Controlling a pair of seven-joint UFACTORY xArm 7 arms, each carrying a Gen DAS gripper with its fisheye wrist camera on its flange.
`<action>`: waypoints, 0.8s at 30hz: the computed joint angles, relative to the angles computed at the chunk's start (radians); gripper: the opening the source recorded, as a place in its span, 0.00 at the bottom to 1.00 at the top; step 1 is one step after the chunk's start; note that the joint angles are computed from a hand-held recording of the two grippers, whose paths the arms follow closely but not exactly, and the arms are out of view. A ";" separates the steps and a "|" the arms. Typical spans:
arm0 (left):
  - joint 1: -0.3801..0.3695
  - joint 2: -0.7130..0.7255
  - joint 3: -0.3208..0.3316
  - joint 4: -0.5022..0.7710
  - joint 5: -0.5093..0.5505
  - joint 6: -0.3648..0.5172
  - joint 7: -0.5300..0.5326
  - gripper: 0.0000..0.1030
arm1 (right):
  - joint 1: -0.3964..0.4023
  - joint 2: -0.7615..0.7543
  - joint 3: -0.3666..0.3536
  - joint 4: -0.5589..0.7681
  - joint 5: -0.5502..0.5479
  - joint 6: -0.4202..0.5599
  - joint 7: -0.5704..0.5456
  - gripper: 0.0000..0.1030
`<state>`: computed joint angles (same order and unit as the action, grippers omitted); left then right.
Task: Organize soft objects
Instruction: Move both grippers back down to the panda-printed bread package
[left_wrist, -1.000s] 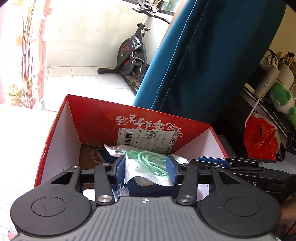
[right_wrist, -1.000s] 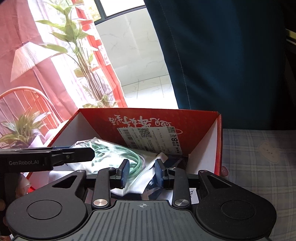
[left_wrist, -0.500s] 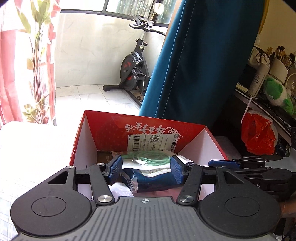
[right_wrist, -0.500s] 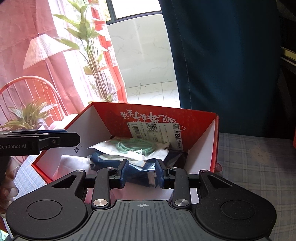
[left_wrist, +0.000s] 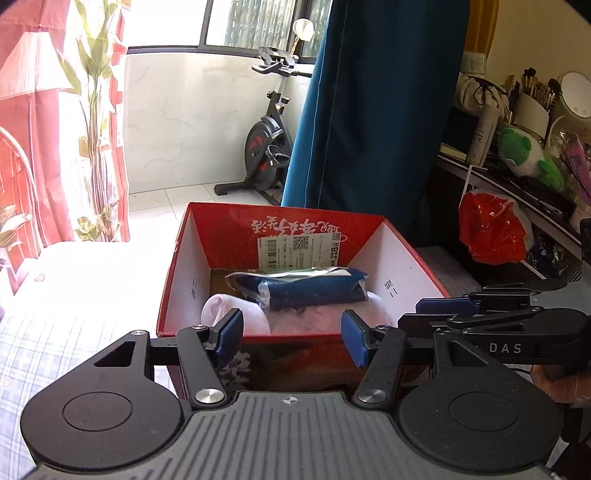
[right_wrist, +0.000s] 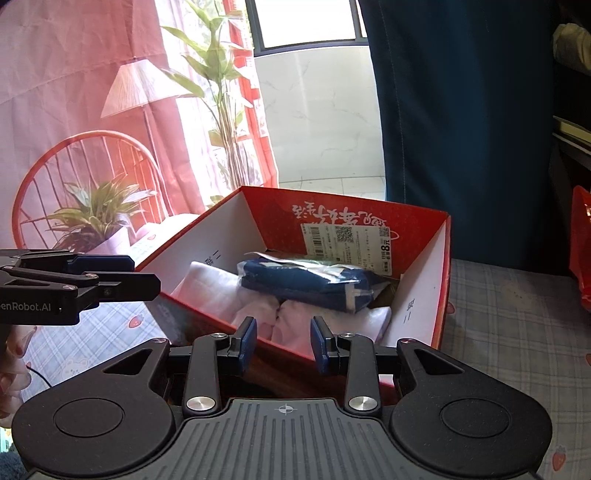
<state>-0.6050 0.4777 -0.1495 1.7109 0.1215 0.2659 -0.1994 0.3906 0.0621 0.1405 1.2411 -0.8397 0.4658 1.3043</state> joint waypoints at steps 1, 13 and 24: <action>-0.001 -0.021 0.002 -0.036 0.002 -0.013 -0.004 0.59 | 0.007 -0.011 0.005 -0.013 -0.011 0.004 0.013 0.29; 0.029 -0.213 -0.030 -0.361 0.018 -0.103 -0.033 0.59 | 0.032 -0.123 0.100 -0.148 -0.036 0.043 0.068 0.30; 0.084 -0.251 -0.113 -0.489 -0.100 -0.141 0.046 0.59 | 0.035 -0.159 0.156 -0.259 0.002 0.034 0.110 0.30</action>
<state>-0.5210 0.2268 -0.2630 1.2220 0.0219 0.1249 -0.1532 0.4261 -0.0972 0.2968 0.9816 -0.8373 0.4994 1.4146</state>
